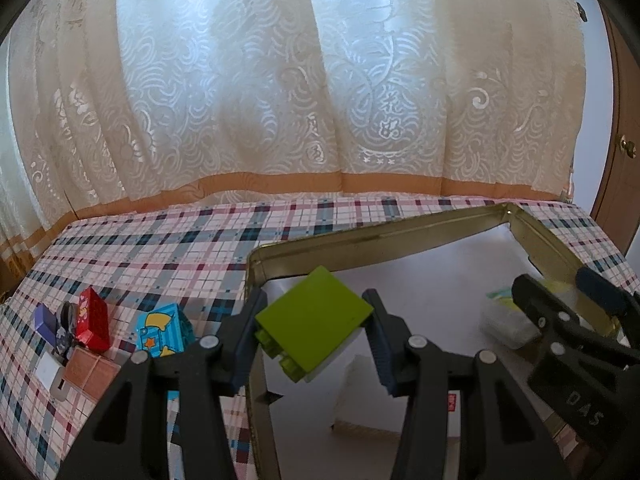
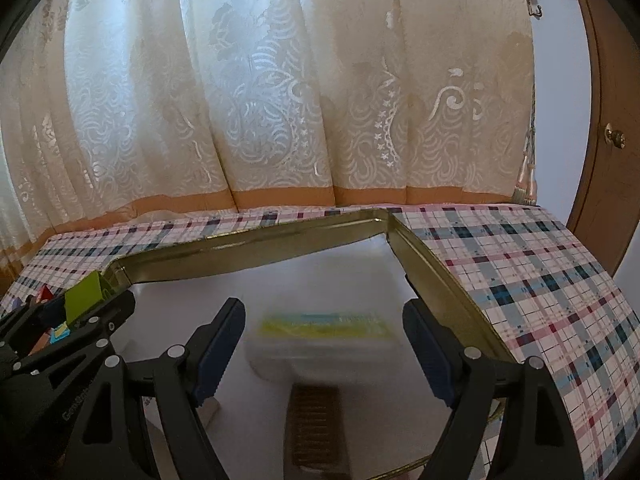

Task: Organize rigid objects
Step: 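Release the floss box with the right tool while the left tool releases the green block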

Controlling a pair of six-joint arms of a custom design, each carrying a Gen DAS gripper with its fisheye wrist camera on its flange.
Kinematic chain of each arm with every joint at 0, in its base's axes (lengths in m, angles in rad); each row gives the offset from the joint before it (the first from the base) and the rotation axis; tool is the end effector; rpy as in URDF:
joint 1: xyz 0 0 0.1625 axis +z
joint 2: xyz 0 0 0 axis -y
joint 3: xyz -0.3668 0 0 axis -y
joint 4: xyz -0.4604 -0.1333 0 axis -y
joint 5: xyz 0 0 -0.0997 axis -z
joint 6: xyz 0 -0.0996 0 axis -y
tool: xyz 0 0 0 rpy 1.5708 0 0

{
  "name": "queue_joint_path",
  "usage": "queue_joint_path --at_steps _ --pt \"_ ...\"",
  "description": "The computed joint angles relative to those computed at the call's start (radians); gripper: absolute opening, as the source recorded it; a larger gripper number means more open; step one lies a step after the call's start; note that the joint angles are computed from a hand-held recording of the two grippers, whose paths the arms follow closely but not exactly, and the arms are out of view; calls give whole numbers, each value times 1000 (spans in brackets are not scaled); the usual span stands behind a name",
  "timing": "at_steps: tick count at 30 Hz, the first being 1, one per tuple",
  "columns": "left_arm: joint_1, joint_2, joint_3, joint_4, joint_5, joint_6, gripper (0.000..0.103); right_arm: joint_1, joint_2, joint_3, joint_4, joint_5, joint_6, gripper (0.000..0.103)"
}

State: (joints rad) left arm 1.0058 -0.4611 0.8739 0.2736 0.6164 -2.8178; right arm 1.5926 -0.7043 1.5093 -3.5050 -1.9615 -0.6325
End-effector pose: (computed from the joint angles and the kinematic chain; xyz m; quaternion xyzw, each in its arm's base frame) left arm -0.2105 -0.7328 0.0274 0.1677 0.8094 -0.4273 0.3664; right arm 0.1111 -0.7223 0.1189 0.1680 -0.8182 0.4513 0.3142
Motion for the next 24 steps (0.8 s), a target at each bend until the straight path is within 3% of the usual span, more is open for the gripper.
queue_joint_path --at_steps 5,7,9,10,24 --pt "1 2 -5 11 3 -10 49 -1 -2 14 -58 11 9 83" --pt "1 -6 5 5 11 -17 64 -3 -4 23 -92 16 23 83" --pt "0 -25 28 -11 23 -34 96 -5 -9 32 -124 24 38 84" --pt "-2 -45 58 -40 34 -30 102 -6 -10 35 -135 28 40 84" --pt "-14 -169 271 -335 58 140 103 -2 12 44 -304 55 -7 84"
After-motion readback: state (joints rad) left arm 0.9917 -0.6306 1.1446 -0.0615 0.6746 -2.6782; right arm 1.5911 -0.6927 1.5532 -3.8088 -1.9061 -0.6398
